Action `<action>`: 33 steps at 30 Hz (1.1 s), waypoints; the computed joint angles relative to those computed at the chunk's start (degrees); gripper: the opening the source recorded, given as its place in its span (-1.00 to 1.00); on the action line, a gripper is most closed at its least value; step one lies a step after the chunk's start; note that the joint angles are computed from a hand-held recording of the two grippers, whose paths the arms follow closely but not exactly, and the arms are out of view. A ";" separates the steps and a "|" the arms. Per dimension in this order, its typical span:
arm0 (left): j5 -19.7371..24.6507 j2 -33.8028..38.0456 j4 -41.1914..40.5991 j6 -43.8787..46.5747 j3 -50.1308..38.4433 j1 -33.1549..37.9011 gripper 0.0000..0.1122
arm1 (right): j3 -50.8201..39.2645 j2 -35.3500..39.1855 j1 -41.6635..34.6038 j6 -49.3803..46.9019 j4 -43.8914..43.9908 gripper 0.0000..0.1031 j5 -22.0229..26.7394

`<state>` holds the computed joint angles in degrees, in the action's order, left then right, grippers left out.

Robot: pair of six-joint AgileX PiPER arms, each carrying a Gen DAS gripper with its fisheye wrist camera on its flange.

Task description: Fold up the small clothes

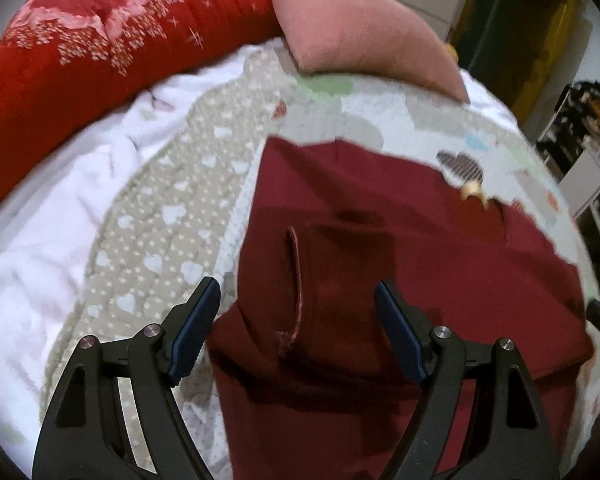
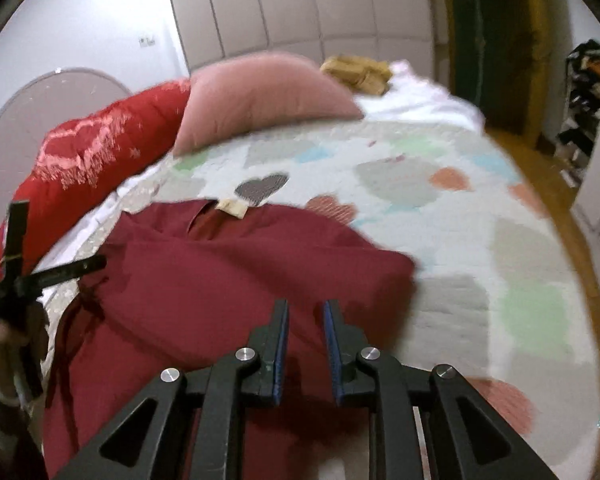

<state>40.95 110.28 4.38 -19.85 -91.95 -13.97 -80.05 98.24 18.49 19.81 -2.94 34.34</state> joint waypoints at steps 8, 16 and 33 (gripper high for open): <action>0.50 0.95 -3.63 3.40 -0.27 1.66 0.43 | -8.19 9.11 -2.86 2.53 0.39 -0.68 3.96; -2.09 -4.87 -5.12 4.25 7.87 2.14 0.43 | 8.24 -4.03 1.25 5.98 -6.35 -0.67 4.45; -2.57 -24.86 -12.88 14.26 28.47 8.41 0.43 | 7.20 -4.79 8.55 21.35 -18.24 -0.50 7.76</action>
<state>38.38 85.42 -8.50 -5.59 -63.48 -5.56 -72.85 93.45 27.04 41.16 -21.18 42.09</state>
